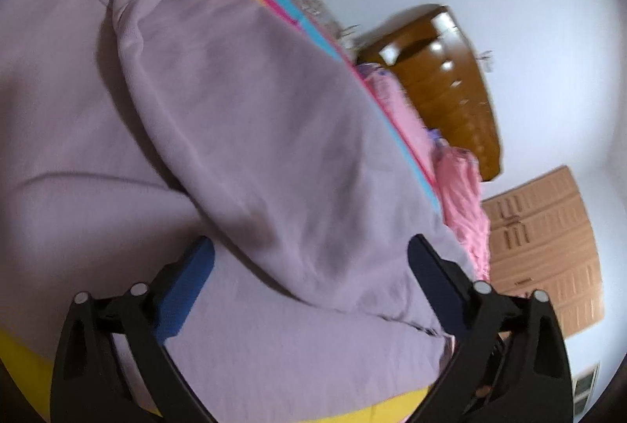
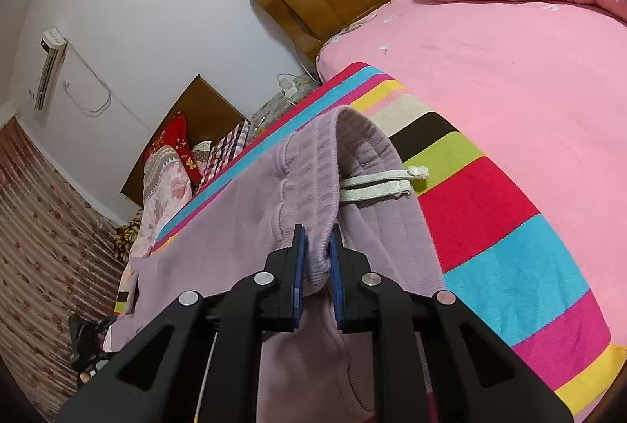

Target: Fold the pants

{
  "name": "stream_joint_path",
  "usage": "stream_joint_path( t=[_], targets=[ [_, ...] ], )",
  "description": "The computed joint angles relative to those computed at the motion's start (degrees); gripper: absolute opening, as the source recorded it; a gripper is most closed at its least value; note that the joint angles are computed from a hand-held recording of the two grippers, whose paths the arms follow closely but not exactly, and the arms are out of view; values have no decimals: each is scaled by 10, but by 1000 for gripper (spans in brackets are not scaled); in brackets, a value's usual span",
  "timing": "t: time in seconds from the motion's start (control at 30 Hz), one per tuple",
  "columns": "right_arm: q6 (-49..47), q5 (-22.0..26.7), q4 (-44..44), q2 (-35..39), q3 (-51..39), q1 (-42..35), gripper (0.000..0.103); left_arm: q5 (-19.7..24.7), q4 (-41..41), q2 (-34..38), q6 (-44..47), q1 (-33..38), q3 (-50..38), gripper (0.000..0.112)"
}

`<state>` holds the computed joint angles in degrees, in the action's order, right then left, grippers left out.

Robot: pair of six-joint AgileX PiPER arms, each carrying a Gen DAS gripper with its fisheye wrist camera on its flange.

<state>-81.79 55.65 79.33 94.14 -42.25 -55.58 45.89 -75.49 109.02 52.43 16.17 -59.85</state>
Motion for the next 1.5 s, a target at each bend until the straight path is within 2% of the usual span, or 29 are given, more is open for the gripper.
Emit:
stream_joint_path(
  t=[0.03,0.07,0.1,0.13,0.27,0.33,0.4,0.47,0.5,0.57,0.63,0.7,0.73,0.8,0.9,0.93,0.97,1.0,1.03,1.07,1.1,1.13,1.2,1.27,1.37,1.5],
  targets=[
    [-2,3,-1,1,1,-4,14,-4,19,10,-32,-5,-20,71],
    [-4,3,0,0,4,-7,13,5,38,24,-68,-8,-42,30],
    [2,1,1,0,3,-5,13,32,64,52,-120,-8,-77,8],
    [10,1,-1,-1,-1,-4,12,46,75,67,-150,-8,-99,5],
    [48,-12,-23,-19,-33,19,8,36,96,28,-152,-17,-139,5],
    [76,2,-39,-47,-51,21,8,71,81,1,-145,-2,-162,5],
    [91,29,-56,-113,-49,-6,8,95,81,-34,-139,16,-173,5],
    [82,55,-65,-138,-35,-40,8,107,82,-81,-107,41,-144,6],
    [73,76,-74,-146,-22,-68,8,127,77,-105,-74,66,-114,6],
    [43,94,-99,-149,8,-110,7,137,87,-134,-32,92,-50,7],
    [1,43,-127,-134,52,-122,1,106,115,-138,-2,96,11,8],
    [-17,-7,-128,-86,65,-121,0,63,141,-104,5,89,45,8],
    [-24,-15,-123,-65,65,-126,0,46,142,-82,9,84,55,8],
    [-38,-21,-112,-38,64,-140,0,13,112,-63,56,80,77,7],
    [-55,16,-113,-38,65,-165,1,-2,101,-87,88,77,95,8],
    [-69,41,-110,-45,71,-178,9,-8,100,-94,95,73,98,9],
    [-73,51,-110,-53,76,-184,12,-11,101,-105,103,72,105,16],
    [-76,59,-113,-64,85,-194,25,-8,100,-113,106,70,106,20],
    [-79,71,-114,-70,97,-207,68,1,95,-117,112,74,111,32],
    [-97,103,-110,-64,113,-234,93,11,85,-114,123,78,114,45],
    [-114,130,-112,-58,123,-252,98,11,78,-110,128,78,115,48],
    [-122,139,-122,-66,134,-260,85,10,75,-106,128,78,116,50],
    [-127,105,-126,-103,163,-249,64,7,63,-101,133,73,117,50],
    [-126,108,-137,-94,172,-235,57,6,60,-101,132,71,117,50],
    [-120,83,-126,-96,186,-196,55,5,51,-97,135,68,117,50],
    [-120,59,-92,-110,200,-160,44,-1,37,-92,140,61,119,50]
  ],
)
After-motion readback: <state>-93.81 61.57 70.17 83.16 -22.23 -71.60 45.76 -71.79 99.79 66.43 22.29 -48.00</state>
